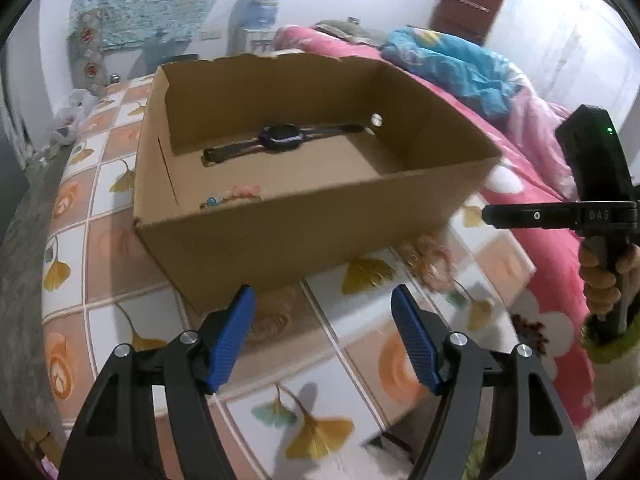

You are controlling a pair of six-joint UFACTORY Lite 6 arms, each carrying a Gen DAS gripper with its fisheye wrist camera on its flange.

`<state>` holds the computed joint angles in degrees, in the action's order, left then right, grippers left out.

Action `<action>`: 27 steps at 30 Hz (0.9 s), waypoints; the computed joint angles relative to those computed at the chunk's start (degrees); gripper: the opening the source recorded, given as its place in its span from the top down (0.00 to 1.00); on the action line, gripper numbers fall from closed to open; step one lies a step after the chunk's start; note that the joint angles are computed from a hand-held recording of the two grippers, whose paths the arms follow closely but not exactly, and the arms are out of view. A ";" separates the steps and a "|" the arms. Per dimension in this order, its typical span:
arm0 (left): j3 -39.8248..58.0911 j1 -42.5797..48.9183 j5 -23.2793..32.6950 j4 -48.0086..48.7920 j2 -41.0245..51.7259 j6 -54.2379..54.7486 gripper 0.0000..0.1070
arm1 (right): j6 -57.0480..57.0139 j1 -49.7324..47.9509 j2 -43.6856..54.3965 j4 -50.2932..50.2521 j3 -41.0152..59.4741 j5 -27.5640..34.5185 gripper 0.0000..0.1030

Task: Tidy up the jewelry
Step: 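Move both tools back toward the pink bead bracelet beside the box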

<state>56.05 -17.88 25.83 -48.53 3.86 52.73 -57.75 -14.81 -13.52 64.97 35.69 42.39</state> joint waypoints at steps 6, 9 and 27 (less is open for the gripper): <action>6.06 0.21 -4.73 -4.31 6.12 0.56 0.34 | -10.10 -4.54 6.93 12.36 3.27 1.87 0.64; 7.39 0.83 -5.59 -9.10 8.00 3.05 0.33 | -14.60 -4.09 6.74 16.92 2.94 -0.84 0.62; -7.37 -5.39 -17.99 0.15 5.78 -4.55 0.12 | 1.70 7.25 -20.32 -15.45 -25.15 -25.90 0.08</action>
<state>48.68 -23.26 7.85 -48.38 9.64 48.18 -56.05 -7.56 -33.84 49.52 10.54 16.48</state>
